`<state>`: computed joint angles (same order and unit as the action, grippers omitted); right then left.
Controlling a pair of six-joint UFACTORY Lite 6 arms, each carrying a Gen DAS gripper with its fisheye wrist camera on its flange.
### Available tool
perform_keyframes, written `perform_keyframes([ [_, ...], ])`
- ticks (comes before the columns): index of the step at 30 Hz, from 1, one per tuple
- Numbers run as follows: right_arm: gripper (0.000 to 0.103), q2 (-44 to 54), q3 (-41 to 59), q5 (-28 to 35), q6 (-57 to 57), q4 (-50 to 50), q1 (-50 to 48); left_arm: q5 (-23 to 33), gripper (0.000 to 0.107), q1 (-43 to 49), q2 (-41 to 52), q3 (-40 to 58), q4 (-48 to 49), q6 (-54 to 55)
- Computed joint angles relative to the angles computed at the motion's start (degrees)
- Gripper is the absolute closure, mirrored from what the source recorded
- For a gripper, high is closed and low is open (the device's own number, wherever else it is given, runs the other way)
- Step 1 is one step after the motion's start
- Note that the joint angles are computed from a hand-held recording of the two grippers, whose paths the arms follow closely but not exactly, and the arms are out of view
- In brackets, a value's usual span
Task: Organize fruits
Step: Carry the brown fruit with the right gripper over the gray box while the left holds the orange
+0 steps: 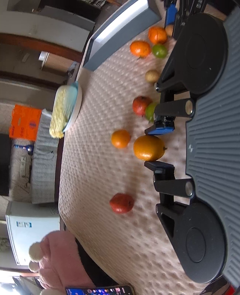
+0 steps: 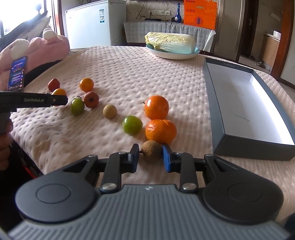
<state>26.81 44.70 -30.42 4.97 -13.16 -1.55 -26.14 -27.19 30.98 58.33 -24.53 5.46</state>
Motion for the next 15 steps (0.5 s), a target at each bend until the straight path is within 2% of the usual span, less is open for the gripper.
perform_keyframes([
  [5,0.072,0.3,0.2,0.0,-0.7,0.8,0.3,0.5,0.072,-3.4,-1.4,-1.5,0.7,0.8],
  [15,0.072,-2.9,-2.4,-1.6,2.3,-3.1,-0.5,-1.2,0.072,-11.9,-2.7,-2.1,-5.8,7.8],
])
